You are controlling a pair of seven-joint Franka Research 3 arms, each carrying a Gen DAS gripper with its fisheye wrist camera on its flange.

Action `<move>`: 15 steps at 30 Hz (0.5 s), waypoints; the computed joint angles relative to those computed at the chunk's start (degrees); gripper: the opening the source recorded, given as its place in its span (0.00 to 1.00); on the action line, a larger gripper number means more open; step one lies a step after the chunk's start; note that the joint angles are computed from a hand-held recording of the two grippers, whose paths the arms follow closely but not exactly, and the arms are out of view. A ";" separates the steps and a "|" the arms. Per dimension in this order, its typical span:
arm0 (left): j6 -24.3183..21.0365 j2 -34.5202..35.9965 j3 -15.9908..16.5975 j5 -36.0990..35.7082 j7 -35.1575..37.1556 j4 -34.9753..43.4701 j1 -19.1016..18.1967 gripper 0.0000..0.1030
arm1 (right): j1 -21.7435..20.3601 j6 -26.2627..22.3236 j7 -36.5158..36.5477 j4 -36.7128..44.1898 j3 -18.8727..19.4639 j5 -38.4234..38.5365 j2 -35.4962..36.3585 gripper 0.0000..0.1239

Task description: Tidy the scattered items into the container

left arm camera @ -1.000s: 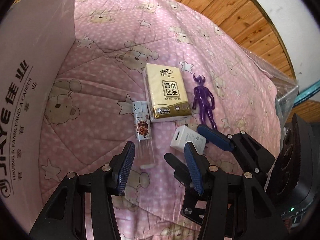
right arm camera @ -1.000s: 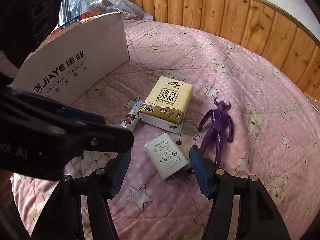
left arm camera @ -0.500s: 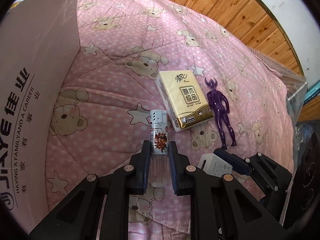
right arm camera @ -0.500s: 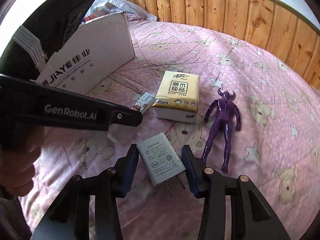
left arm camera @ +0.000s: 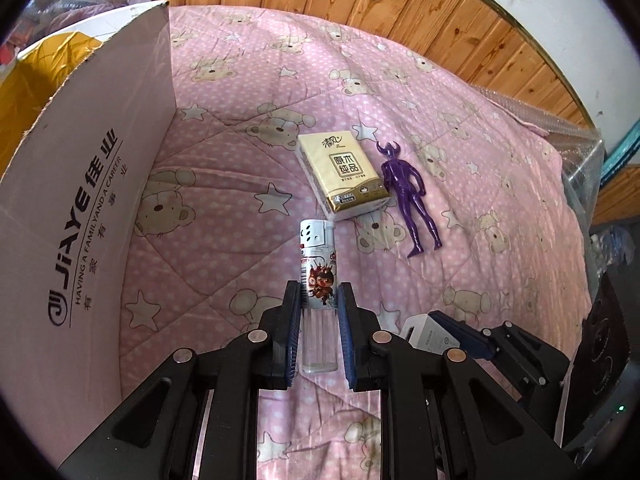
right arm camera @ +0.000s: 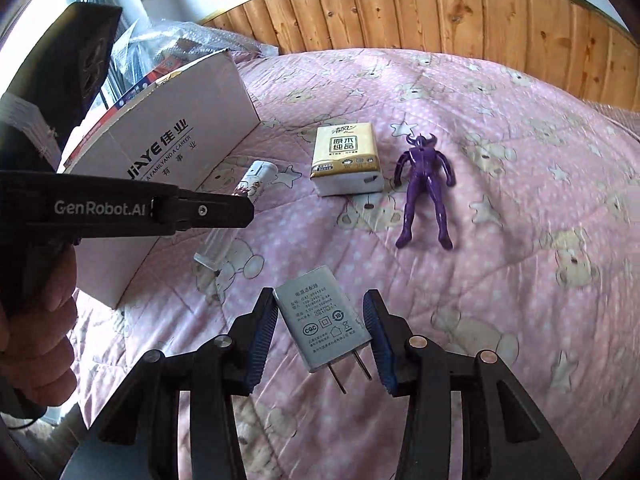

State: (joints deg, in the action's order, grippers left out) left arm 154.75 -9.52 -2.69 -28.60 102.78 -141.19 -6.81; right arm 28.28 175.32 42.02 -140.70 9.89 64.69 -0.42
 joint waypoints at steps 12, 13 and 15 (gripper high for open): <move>-1.32 -9.96 3.23 -2.66 2.32 -6.35 -3.34 0.18 | 5.23 2.49 6.75 -6.39 -1.19 0.82 -7.03 0.37; -1.43 -10.89 3.66 -2.88 2.66 -6.90 -3.75 0.18 | 5.50 2.64 7.88 -7.03 -1.11 0.15 -7.69 0.37; -1.65 -12.76 4.36 -3.04 2.96 -7.97 -4.46 0.18 | 6.37 3.28 9.89 -8.13 -1.12 -0.82 -8.84 0.37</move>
State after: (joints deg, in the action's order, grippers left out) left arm 153.10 -22.27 1.67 -31.64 105.74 -149.16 -11.27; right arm 34.65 178.61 51.91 -148.83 8.77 63.88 -9.26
